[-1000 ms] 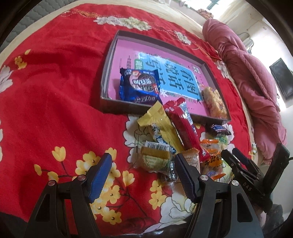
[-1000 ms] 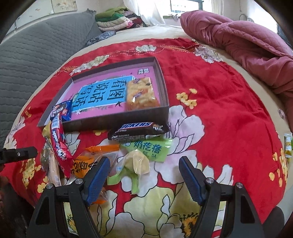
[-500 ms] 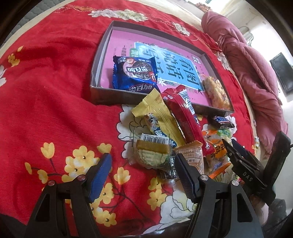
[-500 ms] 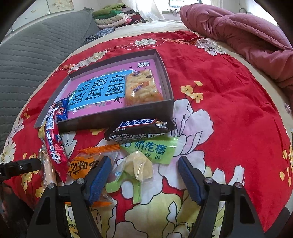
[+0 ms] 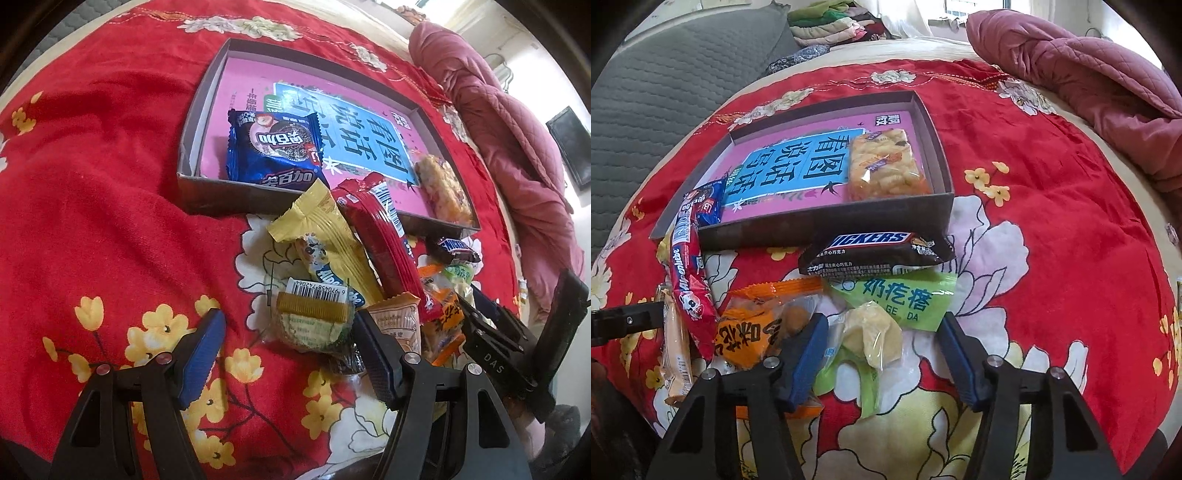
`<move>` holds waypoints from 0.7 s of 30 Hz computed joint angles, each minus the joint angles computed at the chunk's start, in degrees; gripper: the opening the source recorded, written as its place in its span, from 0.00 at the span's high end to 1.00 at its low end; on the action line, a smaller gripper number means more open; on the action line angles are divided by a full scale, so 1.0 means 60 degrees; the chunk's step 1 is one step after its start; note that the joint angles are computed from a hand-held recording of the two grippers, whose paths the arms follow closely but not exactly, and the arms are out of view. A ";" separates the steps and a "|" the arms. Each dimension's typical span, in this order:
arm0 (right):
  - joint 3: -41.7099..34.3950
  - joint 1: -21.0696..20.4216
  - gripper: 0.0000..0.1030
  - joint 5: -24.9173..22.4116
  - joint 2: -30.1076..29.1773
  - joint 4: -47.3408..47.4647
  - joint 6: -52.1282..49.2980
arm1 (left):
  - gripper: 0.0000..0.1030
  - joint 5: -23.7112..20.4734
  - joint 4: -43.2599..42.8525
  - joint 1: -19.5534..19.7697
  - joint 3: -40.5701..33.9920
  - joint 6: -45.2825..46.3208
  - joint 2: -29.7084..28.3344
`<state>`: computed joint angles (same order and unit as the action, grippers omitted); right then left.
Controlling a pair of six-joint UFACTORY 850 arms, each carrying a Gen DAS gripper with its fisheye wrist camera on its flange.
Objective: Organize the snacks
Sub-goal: 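Grasp the green-labeled candy bag with the right tool while the left tool grasps the wafer pack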
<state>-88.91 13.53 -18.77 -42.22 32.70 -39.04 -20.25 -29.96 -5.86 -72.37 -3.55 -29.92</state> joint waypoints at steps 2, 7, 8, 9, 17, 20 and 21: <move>-0.0006 -0.0004 0.45 -0.0006 -0.0007 0.0018 -0.0039 | 0.29 0.0021 0.0005 -0.0002 0.0008 -0.0009 0.0001; -0.0022 -0.0080 0.51 -0.0184 -0.0018 0.0648 -0.0581 | 0.29 0.0191 -0.0259 0.0004 0.0065 0.0234 -0.0002; -0.0022 -0.0103 0.51 -0.0226 -0.0017 0.0793 -0.0695 | 0.29 0.0241 -0.0438 0.0018 0.0091 0.0385 0.0003; -0.0020 -0.0116 0.52 -0.0256 -0.0014 0.0867 -0.0753 | 0.30 0.0297 -0.0678 0.0037 0.0122 0.0595 0.0007; -0.0004 -0.0244 0.55 -0.0594 0.0031 0.1439 -0.1125 | 0.30 0.0415 -0.1541 0.0092 0.0190 0.1459 -0.0033; -0.0016 -0.0300 0.56 -0.0771 0.0051 0.1611 -0.1167 | 0.31 0.0430 -0.1745 0.0105 0.0206 0.1729 -0.0029; -0.0005 -0.0316 0.56 -0.0820 0.0066 0.1664 -0.1183 | 0.40 0.0459 -0.1903 0.0100 0.0221 0.1908 -0.0021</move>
